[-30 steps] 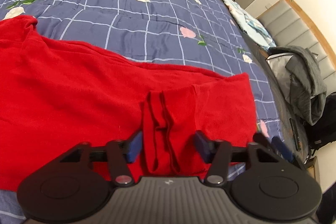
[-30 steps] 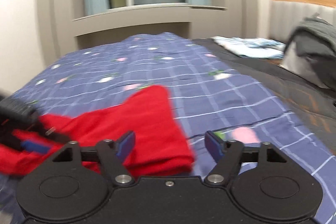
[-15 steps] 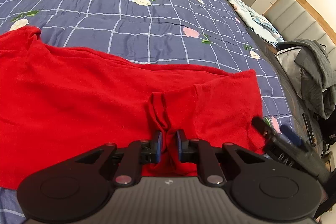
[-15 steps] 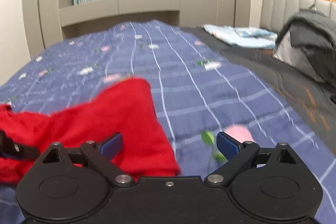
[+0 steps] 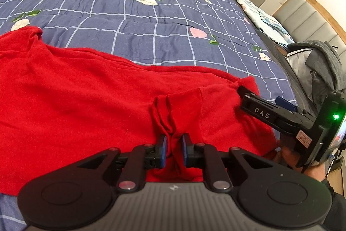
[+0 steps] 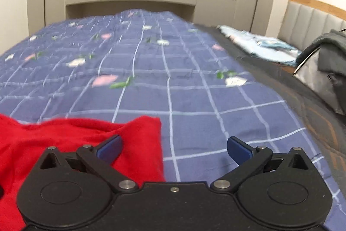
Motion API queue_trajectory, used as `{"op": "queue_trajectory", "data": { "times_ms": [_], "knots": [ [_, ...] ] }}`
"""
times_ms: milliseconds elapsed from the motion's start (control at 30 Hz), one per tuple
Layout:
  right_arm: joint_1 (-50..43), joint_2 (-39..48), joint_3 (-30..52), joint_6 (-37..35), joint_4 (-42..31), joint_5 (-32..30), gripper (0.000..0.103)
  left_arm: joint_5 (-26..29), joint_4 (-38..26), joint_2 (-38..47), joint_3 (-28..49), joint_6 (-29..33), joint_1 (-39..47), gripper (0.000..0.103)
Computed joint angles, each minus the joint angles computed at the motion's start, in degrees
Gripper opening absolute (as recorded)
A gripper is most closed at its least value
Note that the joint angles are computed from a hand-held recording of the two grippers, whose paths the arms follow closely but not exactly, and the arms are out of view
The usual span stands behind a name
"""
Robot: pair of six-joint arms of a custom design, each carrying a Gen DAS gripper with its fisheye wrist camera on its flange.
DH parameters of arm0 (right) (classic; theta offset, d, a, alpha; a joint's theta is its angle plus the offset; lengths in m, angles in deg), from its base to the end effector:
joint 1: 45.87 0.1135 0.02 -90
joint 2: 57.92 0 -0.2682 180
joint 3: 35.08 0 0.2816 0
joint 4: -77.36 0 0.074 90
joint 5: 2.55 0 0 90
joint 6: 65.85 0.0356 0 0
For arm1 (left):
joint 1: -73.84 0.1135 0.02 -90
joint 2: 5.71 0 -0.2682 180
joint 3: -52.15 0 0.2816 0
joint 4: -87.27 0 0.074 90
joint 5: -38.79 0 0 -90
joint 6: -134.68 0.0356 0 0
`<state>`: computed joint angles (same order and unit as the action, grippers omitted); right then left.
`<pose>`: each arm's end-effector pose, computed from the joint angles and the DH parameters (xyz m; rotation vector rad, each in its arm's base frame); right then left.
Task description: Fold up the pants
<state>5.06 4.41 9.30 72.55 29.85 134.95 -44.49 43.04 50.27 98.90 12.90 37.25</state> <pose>0.1490 0.1419 0.1750 0.1645 2.2399 -0.2661 0.1685 -0.1303 0.2028 0.1601 2.6069 -0.6112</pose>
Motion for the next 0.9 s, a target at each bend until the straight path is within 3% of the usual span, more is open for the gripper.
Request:
{"op": "queue_trajectory", "data": {
  "times_ms": [100, 333, 567, 767, 900],
  "knots": [
    [2.5, -1.3, 1.0, 5.0, -4.5, 1.8, 0.102, 0.1, 0.0, 0.0, 0.0, 0.0, 0.0, 0.015],
    [17.1, -1.9, 4.6, 33.6, -26.2, 6.4, 0.102, -3.5, -2.1, -1.2, 1.9, -1.2, -2.1, 0.007],
    [25.1, 1.3, 11.3, 47.8, -42.6, 8.1, 0.102, -7.5, -5.9, -7.6, 4.1, -0.9, -3.7, 0.006],
    [29.6, 6.8, 18.4, 48.1, -45.1, 10.0, 0.102, -7.0, -12.7, -15.3, 4.9, 3.0, 1.6, 0.006],
    [31.0, 10.6, 22.3, 44.3, -41.9, 10.7, 0.102, 0.1, -18.7, -19.9, 5.6, 10.4, 13.3, 0.006]
  ]
}}
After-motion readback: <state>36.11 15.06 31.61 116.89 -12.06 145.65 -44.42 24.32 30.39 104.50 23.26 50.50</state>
